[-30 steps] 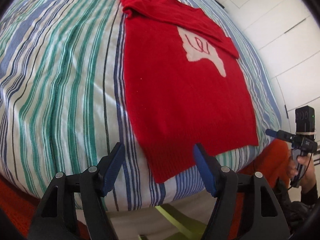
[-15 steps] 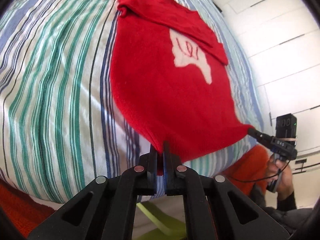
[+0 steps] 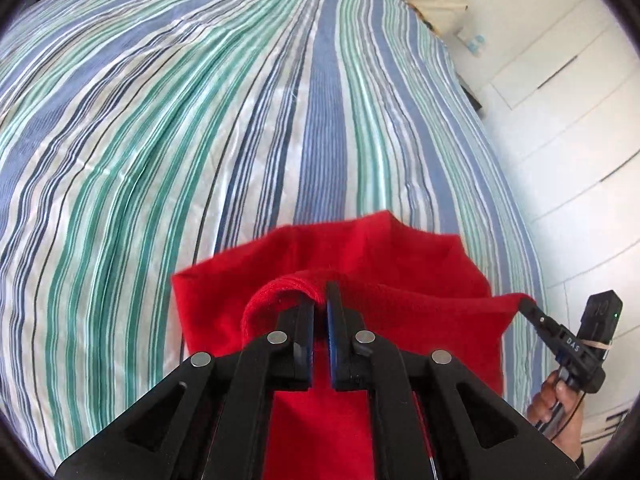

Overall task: Fold small clothes
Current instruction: 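Grasp the sweater hem with both grippers and lift it toward the collar, then open both grippers to release the folded hem onto the sweater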

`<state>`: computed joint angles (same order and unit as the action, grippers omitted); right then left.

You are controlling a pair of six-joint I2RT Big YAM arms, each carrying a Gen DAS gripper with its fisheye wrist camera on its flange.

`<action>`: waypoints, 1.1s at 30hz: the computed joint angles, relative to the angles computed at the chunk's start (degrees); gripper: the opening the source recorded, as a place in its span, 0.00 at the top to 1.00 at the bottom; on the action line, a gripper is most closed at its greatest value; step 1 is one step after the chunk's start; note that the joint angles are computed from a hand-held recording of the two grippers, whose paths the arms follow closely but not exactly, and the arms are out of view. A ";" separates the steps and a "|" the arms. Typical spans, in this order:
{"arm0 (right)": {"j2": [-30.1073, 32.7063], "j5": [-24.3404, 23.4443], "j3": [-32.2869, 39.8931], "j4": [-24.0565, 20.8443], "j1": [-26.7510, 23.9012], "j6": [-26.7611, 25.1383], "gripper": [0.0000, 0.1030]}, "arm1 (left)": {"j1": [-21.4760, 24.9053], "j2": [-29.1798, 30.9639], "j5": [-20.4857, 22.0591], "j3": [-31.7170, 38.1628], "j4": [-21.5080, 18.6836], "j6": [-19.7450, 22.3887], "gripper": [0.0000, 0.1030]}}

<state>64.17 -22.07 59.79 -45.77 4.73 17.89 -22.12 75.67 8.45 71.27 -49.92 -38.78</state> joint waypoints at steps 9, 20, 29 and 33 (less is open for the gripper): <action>9.81 4.68 2.71 9.72 -2.10 2.52 0.58 | 5.38 0.32 -9.84 0.43 -1.76 0.26 0.32; -3.20 7.43 -8.79 -1.12 6.50 -14.69 0.58 | -8.98 -2.81 -17.86 -7.83 -7.13 7.09 0.16; -23.65 17.73 -13.87 -6.14 6.58 -12.56 0.35 | -15.55 -13.29 -27.91 -6.93 -12.18 3.11 0.09; -27.18 20.43 -15.24 -9.29 10.59 -9.15 0.35 | -19.87 -15.57 -32.66 -5.44 -15.65 1.31 0.09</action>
<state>36.99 -1.64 44.56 -55.06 15.33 8.75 -41.98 60.09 -24.21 65.83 -65.57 -37.47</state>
